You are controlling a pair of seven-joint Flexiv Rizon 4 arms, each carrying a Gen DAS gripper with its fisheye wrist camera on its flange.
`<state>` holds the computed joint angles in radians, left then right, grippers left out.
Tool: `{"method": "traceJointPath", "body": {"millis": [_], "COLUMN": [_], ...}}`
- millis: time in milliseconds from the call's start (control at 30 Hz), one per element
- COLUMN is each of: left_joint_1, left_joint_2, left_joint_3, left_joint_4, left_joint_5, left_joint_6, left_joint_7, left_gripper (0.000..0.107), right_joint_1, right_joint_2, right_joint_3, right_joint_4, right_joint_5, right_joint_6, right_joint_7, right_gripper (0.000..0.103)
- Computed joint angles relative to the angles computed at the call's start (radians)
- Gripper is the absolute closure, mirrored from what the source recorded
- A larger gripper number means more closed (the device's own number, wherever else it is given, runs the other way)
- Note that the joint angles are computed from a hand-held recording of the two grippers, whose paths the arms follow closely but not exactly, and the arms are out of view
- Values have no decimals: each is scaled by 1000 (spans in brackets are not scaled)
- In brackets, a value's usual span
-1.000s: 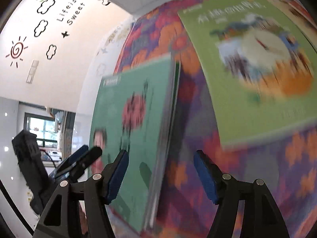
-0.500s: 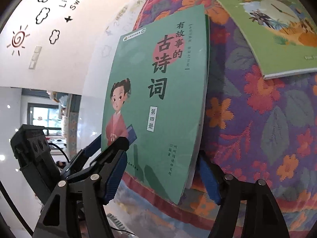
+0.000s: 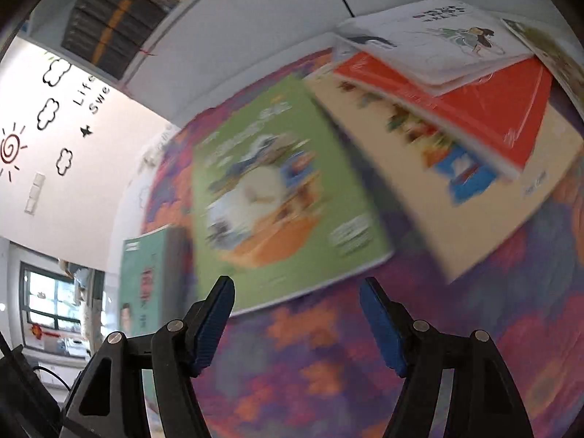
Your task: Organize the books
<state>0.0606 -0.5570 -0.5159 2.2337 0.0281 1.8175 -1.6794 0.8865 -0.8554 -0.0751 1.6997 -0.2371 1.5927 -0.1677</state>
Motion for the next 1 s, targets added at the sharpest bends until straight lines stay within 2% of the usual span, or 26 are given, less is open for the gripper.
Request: {"method": "traceJointPath", "body": {"millis": [100,167,233,300,333,367,400,500,600,667,733,800,867,933,1000], "left_joint_1": [-133,-222,-297,-352,-378,-382,-381,-434,-460,-472,-457,-449,-457,-467,-462], "left_joint_2": [-76,-122,-156,-177,-184,-197,-200,-211,-232,-237,-239,-244,-246,-249,-255], "left_joint_3": [55,122,195,256,285,288,287,343,367,384,369,361,374,385,378], "left_joint_4": [-146,-235,-299,-334,-344,-353,-351,-374,-414,-428,-422,-420,-425,-433,-436], "left_joint_5": [-76,-145,-206,-238,-249,-257,-259,-253,-242,-241,-243,-246,-240,-237,-236], "left_joint_6": [-110,-175,-230,-250,-257,-257,-246,-217,-228,-238,-218,-204,-212,-214,-206], "left_joint_7": [3,-12,-43,-67,-82,-85,-85,-99,-84,-84,-86,-88,-80,-77,-72], "left_gripper": [15,15,16,16,16,16,15,15,14,14,14,14,14,14,14], "right_joint_1": [-89,-77,-95,-101,-107,-126,-160,-203,-212,-223,-218,-170,-150,-177,-206], "right_joint_2": [-19,-22,-23,-13,-6,-6,-2,-23,-35,-32,-19,-2,1,-14,-33], "right_joint_3": [85,67,83,76,75,107,139,181,186,202,199,131,101,134,165], "right_joint_4": [-23,-27,-32,-20,-13,-32,-31,-54,-70,-86,-84,-72,-92,-131,-155], "right_joint_5": [-15,-14,-16,-21,-45,-14,-45,-38,-37,-37,-36,-53,-80,-86,-76], "right_joint_6": [-19,-5,-14,-21,-41,-86,-94,-72,-73,-118,-145,-140,-197,-243,-223], "right_joint_7": [-59,-65,-85,-107,-107,-172,-172,-216,-253,-274,-285,-270,-268,-291,-313], "right_gripper": [34,34,35,35,40,43,43,43,43,43,44,44,44,43,43]}}
